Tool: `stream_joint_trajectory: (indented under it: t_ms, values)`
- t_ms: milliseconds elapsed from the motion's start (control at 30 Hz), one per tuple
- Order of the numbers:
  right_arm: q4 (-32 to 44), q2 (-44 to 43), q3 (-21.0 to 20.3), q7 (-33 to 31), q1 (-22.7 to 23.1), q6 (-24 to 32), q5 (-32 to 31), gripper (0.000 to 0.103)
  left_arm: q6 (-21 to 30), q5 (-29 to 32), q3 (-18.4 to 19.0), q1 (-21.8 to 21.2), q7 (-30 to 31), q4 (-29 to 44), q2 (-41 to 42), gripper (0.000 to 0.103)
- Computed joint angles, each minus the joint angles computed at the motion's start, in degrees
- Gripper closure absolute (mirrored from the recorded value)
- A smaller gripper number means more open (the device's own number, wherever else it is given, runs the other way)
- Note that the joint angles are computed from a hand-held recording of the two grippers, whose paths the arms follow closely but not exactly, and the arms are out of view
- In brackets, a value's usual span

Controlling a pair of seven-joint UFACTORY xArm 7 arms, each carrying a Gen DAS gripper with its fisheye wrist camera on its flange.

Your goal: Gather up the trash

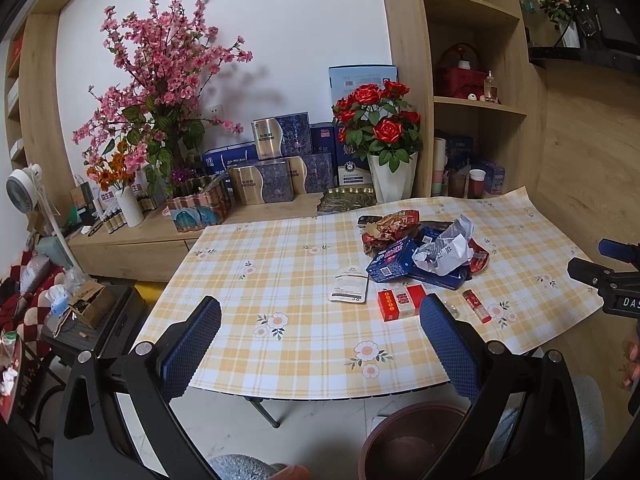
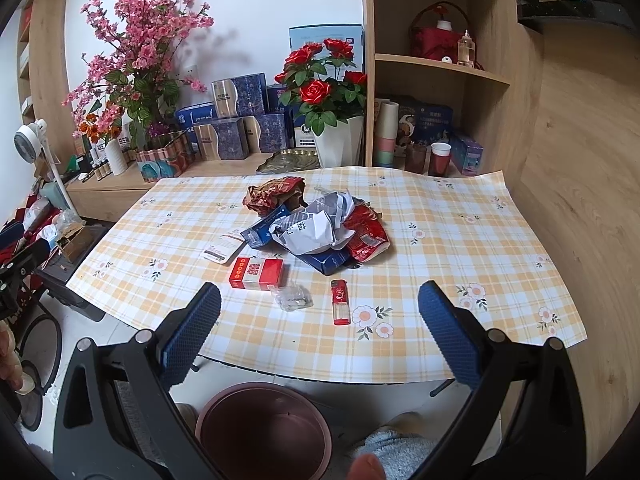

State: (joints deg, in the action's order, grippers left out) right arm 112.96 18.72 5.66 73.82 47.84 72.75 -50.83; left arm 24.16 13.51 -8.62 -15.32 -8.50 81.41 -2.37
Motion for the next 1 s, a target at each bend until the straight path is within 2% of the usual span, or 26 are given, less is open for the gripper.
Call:
stream_joint_trajectory:
  t_ms: [1000]
  values:
    - [-0.89,-0.19,0.22,0.34,0.21,0.27,-0.25,0.006,-1.10,-1.25,-0.24,0.04,-0.06,-2.68,-1.49,0.006]
